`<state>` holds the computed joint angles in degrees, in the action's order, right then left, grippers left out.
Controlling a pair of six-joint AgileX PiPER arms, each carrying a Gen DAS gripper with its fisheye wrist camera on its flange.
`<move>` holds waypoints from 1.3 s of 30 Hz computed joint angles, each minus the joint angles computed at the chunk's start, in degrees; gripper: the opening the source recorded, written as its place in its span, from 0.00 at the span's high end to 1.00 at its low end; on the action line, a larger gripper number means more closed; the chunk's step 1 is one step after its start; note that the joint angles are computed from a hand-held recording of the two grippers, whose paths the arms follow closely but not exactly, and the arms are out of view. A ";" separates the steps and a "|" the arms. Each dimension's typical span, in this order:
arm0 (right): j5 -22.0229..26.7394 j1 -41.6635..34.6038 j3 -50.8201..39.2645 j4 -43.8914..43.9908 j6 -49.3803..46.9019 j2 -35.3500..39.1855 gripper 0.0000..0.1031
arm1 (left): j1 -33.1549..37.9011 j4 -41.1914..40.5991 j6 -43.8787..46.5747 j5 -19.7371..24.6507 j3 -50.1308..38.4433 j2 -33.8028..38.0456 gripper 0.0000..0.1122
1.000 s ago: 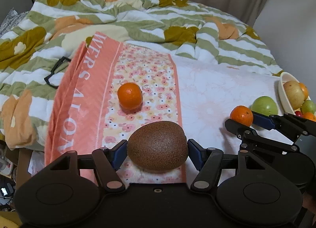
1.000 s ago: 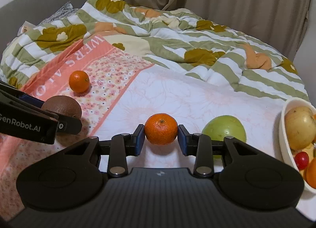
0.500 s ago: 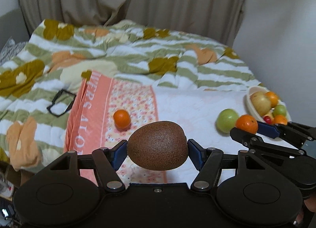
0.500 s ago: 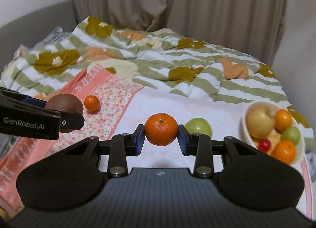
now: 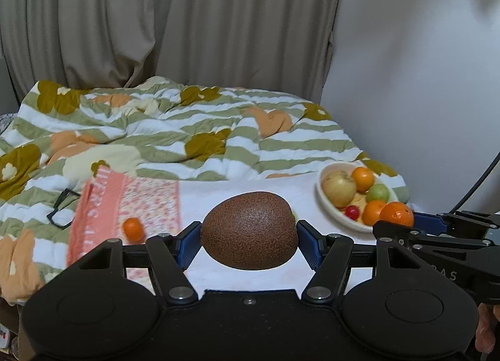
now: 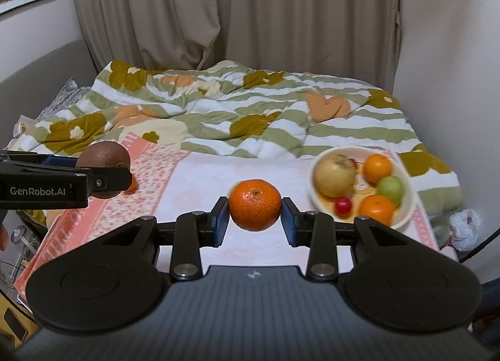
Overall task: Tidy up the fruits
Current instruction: 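Carry the kiwi and mandarin with both tools over the white bowl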
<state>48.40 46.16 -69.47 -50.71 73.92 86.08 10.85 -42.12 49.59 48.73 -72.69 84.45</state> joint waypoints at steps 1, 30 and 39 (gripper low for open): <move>-1.15 -1.47 1.86 0.39 -1.28 -2.05 0.50 | -1.76 0.88 -1.85 -1.30 0.70 -0.83 0.38; -21.12 -56.58 5.31 69.77 -97.28 -1.66 0.50 | -41.39 38.67 -57.71 -8.19 -28.00 28.58 0.39; -20.80 -57.15 0.95 65.80 -91.81 4.48 0.50 | -41.92 35.12 -53.50 0.89 -44.37 41.13 0.39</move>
